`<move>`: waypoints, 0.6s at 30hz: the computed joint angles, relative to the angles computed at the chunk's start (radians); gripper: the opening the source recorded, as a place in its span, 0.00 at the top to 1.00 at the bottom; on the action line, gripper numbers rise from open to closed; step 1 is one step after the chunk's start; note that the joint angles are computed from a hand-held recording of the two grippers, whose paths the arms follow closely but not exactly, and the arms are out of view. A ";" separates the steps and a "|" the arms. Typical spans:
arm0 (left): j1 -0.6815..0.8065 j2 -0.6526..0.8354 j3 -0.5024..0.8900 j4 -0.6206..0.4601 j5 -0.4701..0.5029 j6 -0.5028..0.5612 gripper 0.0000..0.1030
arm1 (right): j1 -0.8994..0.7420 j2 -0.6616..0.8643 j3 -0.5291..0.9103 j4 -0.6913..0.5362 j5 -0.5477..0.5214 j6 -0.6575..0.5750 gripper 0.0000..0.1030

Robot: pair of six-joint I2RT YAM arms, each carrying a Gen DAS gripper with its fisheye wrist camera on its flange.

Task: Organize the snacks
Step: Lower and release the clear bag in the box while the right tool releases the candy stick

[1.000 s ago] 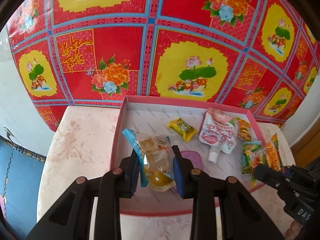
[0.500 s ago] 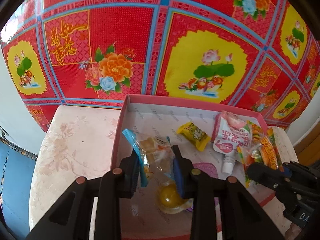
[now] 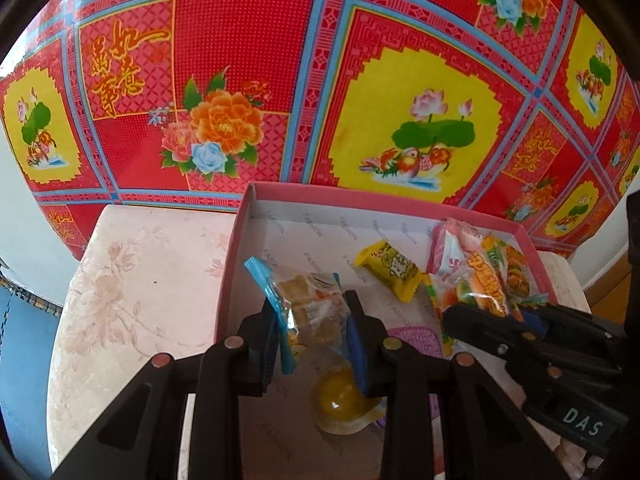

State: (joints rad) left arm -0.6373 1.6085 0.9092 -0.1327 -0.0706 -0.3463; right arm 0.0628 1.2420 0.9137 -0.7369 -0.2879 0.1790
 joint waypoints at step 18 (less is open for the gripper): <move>-0.100 0.010 0.061 -0.082 -0.085 -0.059 0.60 | 0.016 -0.016 -0.004 0.018 -0.006 0.005 0.66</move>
